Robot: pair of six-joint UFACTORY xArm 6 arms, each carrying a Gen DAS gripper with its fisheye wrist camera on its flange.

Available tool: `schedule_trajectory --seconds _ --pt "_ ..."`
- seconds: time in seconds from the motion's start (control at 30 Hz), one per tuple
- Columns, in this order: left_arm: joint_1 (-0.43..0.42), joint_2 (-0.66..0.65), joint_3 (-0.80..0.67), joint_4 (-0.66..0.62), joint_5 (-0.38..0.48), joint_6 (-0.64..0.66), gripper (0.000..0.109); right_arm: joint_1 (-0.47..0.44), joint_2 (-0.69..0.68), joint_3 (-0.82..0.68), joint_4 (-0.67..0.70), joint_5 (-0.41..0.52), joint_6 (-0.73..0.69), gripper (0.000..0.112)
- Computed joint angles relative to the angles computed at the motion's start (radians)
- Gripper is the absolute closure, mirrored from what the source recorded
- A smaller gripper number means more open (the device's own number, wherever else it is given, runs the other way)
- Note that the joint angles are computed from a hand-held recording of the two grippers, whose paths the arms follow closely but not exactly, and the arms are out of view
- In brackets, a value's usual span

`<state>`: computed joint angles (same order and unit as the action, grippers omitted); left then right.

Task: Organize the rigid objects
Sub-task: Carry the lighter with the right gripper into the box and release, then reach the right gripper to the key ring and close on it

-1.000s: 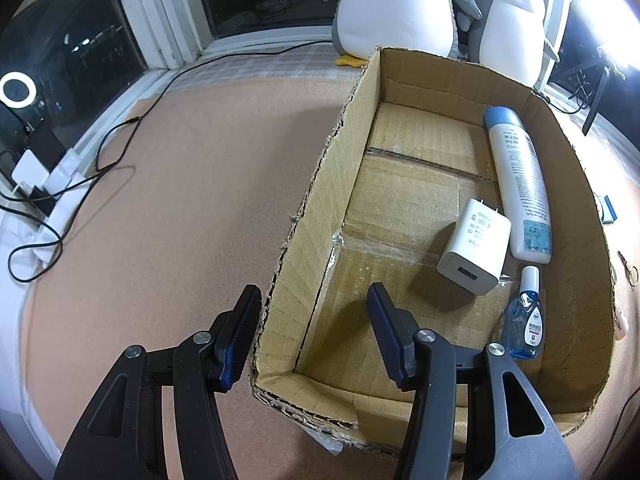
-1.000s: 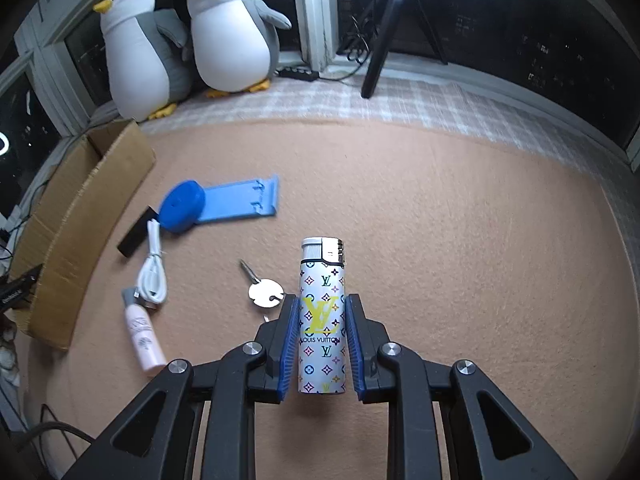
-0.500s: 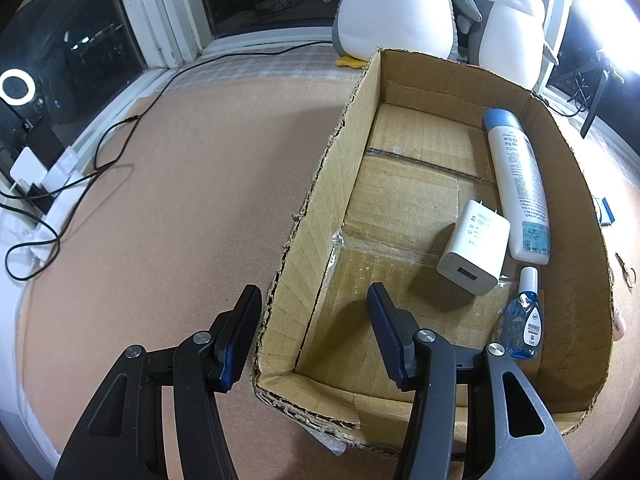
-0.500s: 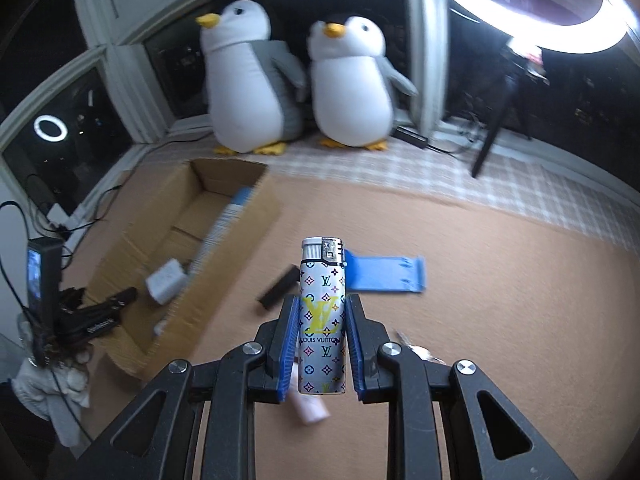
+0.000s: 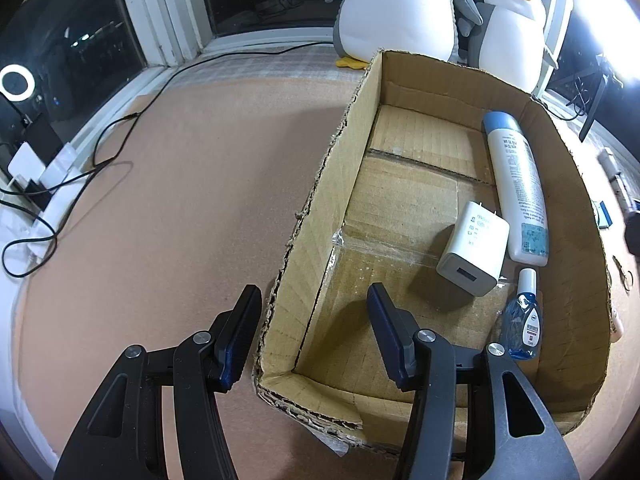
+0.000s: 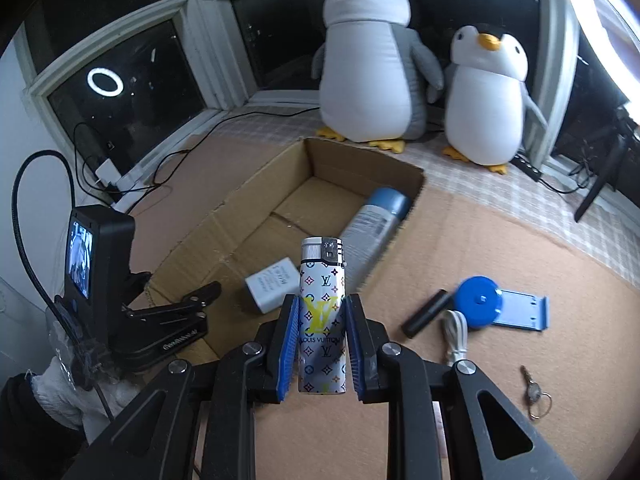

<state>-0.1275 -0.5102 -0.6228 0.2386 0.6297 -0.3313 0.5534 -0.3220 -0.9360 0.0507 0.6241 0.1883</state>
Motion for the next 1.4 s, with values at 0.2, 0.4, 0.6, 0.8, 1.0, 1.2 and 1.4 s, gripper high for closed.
schedule_trajectory --seconds 0.2,0.4,0.6,0.8,1.0,1.2,1.4 --pt "0.000 0.000 0.000 -0.001 0.000 0.001 0.055 0.037 0.064 -0.041 0.025 -0.013 -0.005 0.092" --pt "-0.001 0.000 0.000 0.001 -0.001 -0.002 0.055 0.057 0.095 -0.048 0.047 -0.021 -0.012 0.092" --pt "0.000 0.000 0.001 -0.001 -0.001 -0.002 0.055 0.054 0.105 -0.054 0.058 -0.015 -0.021 0.086" --pt "0.000 0.000 0.003 0.000 -0.004 -0.003 0.055 0.047 0.091 -0.042 0.039 -0.038 0.003 0.066" --pt "0.001 -0.001 0.004 -0.002 -0.005 -0.002 0.055 0.038 0.078 -0.034 0.038 -0.032 0.006 0.065" --pt "0.003 -0.004 0.006 -0.003 -0.004 0.003 0.055 -0.001 -0.004 0.034 0.046 -0.043 0.014 0.065" --pt "0.003 -0.005 0.006 0.000 -0.002 0.003 0.055 -0.099 -0.150 0.157 0.057 -0.015 0.022 0.065"
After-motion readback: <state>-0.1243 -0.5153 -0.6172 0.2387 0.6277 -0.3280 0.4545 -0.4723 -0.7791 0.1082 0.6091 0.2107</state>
